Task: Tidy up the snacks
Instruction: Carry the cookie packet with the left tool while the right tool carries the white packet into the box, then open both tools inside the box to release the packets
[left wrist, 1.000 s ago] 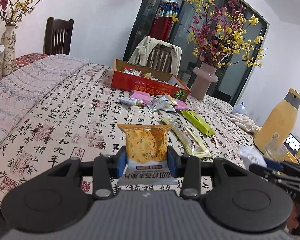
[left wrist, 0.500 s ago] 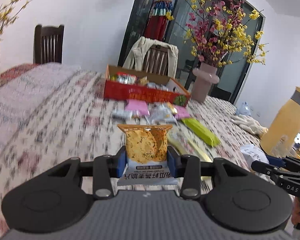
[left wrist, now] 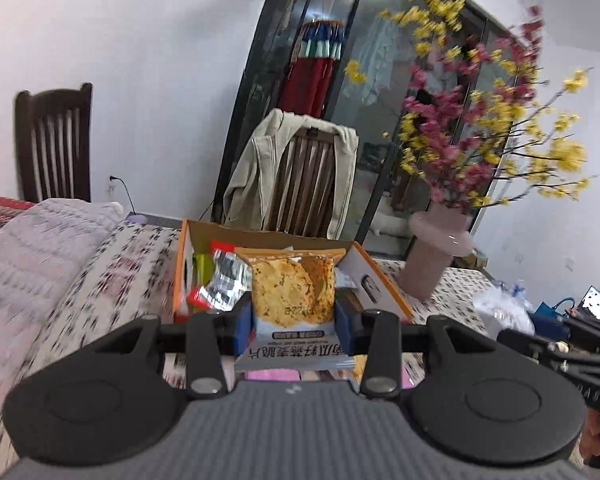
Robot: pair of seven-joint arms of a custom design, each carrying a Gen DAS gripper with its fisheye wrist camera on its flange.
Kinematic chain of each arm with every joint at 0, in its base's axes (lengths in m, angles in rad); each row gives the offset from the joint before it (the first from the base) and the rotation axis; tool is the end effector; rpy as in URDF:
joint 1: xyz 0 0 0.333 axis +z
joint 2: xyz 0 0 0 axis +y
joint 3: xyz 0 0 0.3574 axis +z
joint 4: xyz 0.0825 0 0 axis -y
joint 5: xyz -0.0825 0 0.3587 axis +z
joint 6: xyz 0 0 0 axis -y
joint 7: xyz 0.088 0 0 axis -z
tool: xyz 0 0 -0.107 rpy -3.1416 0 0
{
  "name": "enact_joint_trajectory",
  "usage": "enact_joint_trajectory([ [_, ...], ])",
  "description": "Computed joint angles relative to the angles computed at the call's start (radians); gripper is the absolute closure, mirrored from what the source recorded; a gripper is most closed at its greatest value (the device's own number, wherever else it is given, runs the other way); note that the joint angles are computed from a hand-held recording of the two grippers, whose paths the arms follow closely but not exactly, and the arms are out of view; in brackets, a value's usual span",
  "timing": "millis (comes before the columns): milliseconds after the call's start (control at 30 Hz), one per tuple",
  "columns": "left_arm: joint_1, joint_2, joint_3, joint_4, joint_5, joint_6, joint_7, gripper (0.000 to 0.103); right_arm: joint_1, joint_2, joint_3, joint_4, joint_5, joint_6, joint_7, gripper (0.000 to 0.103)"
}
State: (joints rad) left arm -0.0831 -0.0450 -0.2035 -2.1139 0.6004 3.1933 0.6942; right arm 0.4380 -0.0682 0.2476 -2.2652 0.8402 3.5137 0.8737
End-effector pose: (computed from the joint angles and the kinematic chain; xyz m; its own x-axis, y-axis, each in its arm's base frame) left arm 0.5099 -0.2078 0.6127 -0.1809 -0.9515 0.2490 -0.4885 -0.1328 -0.8624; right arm 0.4412 0.2495 0.5779 0.3810 -0.9245 0.0141 -0.3155 -0.1443 -0.9379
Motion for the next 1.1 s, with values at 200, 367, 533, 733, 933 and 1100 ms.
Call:
enact_joint_trajectory([
  [200, -0.063, 0.247, 0.041, 0.305, -0.152, -0.118, 0.192, 0.062, 0.112, 0.233, -0.234, 0.337, 0.015, -0.145, -0.046, 0.064],
  [367, -0.086, 0.447, 0.034, 0.565, -0.212, -0.21, 0.296, 0.062, 0.187, 0.433, -0.424, 0.6, -0.092, -0.297, 0.078, 0.064],
  [533, -0.102, 0.651, 0.003, 0.827, -0.293, -0.363, 0.414, 0.062, 0.179, 0.679, -0.545, 0.932, -0.232, -0.526, 0.303, 0.064],
  [733, -0.154, 0.842, 0.041, 1.081, -0.347, -0.521, 0.477, 0.061, 0.123, 0.962, -0.619, 1.335, -0.386, -0.788, 0.572, 0.063],
  [933, -0.119, 0.835, -0.004, 1.014, -0.42, -0.445, 0.548, 0.039, 0.087, 1.038, -0.578, 1.433, -0.463, -0.804, 0.672, 0.055],
  [1100, -0.122, 0.754, 0.018, 0.911, -0.417, -0.397, 0.523, 0.034, 0.099, 0.947, -0.555, 1.284, -0.527, -0.73, 0.693, 0.044],
])
